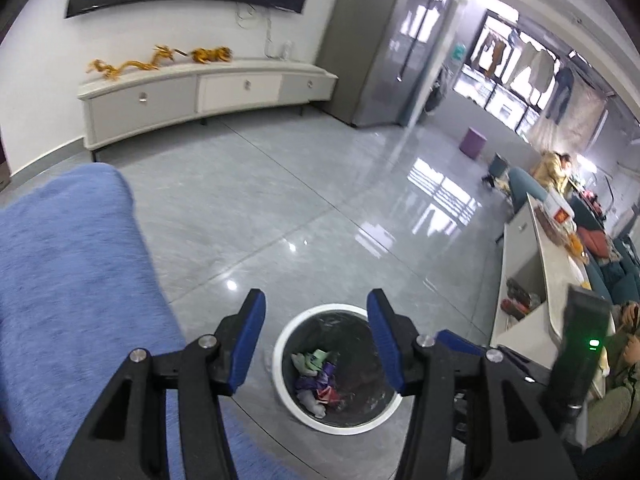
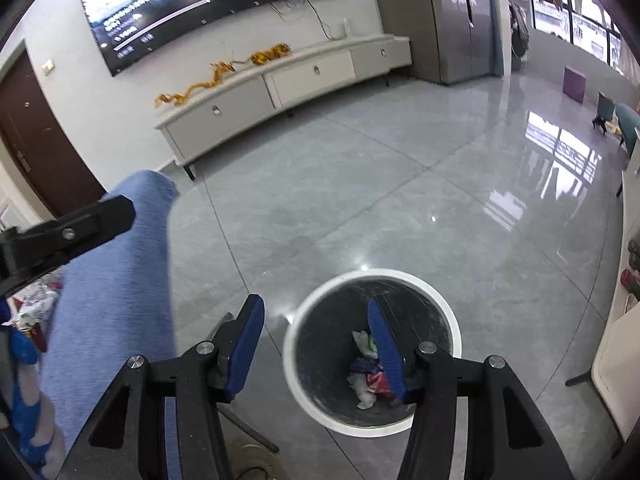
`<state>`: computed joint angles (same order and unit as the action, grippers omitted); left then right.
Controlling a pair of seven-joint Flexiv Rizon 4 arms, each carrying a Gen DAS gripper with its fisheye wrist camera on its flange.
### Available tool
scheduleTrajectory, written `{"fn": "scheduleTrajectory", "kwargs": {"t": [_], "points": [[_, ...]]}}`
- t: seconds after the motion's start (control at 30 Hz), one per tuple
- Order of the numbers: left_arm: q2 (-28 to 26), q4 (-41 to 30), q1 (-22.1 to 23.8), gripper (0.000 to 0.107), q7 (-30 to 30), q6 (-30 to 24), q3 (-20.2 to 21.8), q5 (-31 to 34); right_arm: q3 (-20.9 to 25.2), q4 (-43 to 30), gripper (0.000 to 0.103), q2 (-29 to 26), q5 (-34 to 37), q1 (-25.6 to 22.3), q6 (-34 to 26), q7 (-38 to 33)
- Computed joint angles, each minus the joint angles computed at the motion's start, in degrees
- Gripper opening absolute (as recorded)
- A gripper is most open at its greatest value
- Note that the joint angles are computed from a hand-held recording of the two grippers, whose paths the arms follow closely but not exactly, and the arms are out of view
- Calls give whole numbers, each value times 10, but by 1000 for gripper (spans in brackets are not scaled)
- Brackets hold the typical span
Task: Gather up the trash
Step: 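Move both open tools back over the trash pile on the rug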
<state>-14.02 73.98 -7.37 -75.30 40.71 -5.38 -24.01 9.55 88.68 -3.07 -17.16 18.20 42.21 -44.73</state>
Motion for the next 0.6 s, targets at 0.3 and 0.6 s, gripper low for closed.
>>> {"fn": "scheduleTrajectory", "kwargs": {"t": [0.3, 0.6], "points": [[59, 62, 14, 60, -19, 63, 26, 6, 12, -13, 52, 11, -61, 22, 8, 41], [88, 93, 23, 60, -45, 98, 39, 45, 16, -3, 52, 18, -86, 29, 21, 49]]}}
